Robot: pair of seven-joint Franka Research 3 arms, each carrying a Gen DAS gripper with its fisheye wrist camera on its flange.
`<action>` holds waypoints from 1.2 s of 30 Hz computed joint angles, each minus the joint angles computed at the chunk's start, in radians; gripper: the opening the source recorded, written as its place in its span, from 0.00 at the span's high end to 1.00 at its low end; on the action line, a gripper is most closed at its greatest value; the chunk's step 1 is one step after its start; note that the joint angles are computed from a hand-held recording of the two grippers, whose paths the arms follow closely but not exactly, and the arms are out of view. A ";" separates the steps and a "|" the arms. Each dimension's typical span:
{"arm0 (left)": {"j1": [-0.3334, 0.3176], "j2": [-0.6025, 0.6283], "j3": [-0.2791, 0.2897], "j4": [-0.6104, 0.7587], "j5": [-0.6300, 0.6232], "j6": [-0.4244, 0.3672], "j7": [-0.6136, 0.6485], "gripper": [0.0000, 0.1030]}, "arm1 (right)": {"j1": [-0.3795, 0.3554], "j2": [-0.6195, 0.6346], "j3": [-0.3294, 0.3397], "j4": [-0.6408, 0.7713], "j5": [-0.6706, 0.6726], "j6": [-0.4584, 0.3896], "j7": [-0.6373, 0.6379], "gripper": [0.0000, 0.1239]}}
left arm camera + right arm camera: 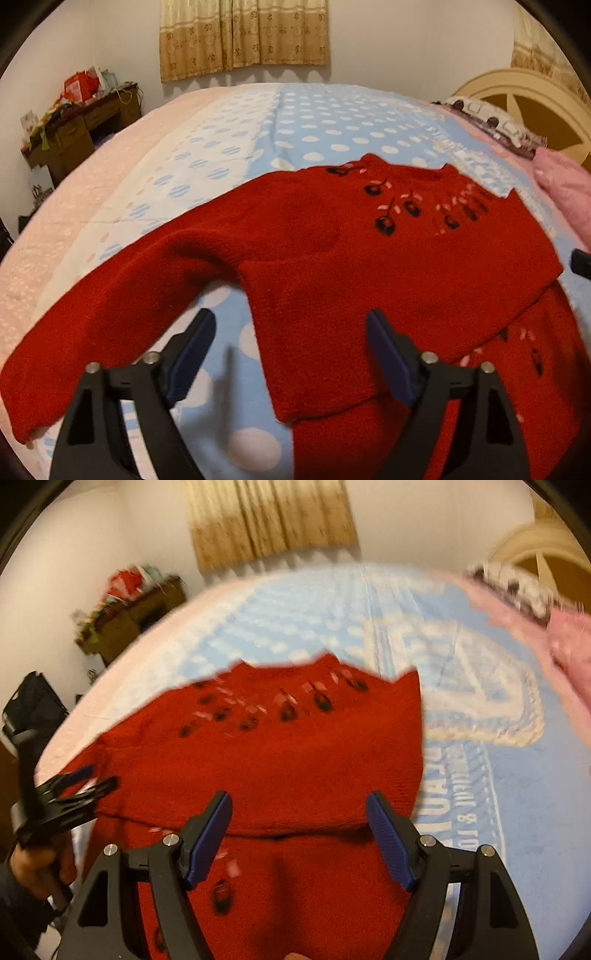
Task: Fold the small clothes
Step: 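Move the left tool to the other sleeve cuff, then close the left tool on the sleeve cuff and lift it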
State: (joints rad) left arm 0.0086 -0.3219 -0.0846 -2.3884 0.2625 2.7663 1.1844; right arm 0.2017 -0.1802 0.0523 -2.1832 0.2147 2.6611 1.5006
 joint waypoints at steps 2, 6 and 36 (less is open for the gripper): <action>0.015 0.013 -0.014 0.009 0.027 -0.016 -0.019 0.13 | -0.033 0.044 0.009 0.031 -0.089 -0.050 0.079 0.39; -0.015 0.025 0.013 -0.004 -0.039 -0.011 0.015 0.13 | -0.049 0.070 -0.006 0.042 -0.173 -0.135 0.142 0.39; 0.276 -0.347 0.070 -0.242 0.133 -0.097 -0.012 0.07 | 0.050 -0.348 0.048 -0.316 -0.066 -0.043 -0.050 0.39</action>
State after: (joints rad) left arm 0.2849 -0.6692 -0.0143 -2.6308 0.3951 2.6688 1.1727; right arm 0.2522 -0.5287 0.1000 -2.4991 0.1483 2.6178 1.4502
